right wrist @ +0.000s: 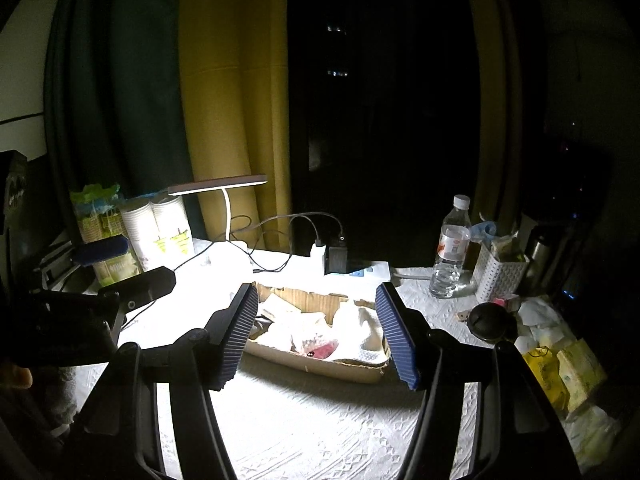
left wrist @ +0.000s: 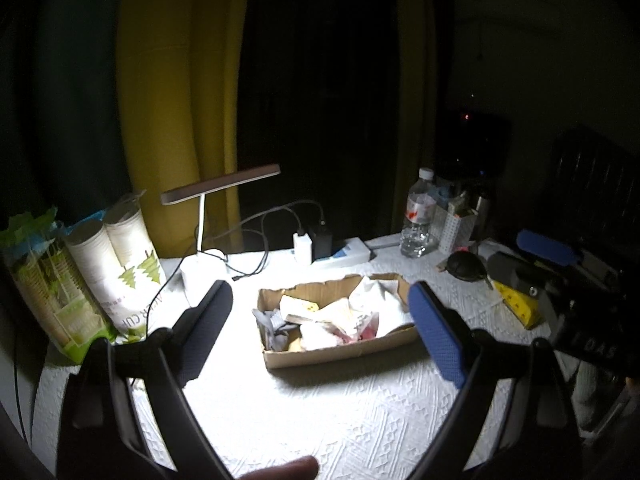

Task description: Organize soft objects

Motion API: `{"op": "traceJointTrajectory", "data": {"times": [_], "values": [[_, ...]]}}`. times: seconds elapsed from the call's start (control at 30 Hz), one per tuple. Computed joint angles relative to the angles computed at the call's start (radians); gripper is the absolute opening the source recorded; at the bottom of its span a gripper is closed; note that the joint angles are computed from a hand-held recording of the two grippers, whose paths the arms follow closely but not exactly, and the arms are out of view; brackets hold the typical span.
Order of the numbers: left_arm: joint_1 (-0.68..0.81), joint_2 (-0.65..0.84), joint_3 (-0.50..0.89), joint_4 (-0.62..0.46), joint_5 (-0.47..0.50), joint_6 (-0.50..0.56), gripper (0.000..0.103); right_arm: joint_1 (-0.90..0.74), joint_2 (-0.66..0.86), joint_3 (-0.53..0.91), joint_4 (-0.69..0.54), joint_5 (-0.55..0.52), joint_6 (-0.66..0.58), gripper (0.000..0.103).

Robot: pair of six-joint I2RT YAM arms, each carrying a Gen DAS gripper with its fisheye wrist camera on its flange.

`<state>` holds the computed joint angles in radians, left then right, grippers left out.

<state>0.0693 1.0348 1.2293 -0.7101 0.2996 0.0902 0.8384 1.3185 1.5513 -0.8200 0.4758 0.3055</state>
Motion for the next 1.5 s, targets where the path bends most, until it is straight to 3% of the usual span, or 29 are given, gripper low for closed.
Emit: {"op": "traceJointTrajectory", "data": {"times": [1.5], "values": [[0.007, -0.003, -0.002, 0.03, -0.007, -0.02, 0.091, 0.005, 0.0, -0.003, 0.003, -0.001, -0.009, 0.065]]}}
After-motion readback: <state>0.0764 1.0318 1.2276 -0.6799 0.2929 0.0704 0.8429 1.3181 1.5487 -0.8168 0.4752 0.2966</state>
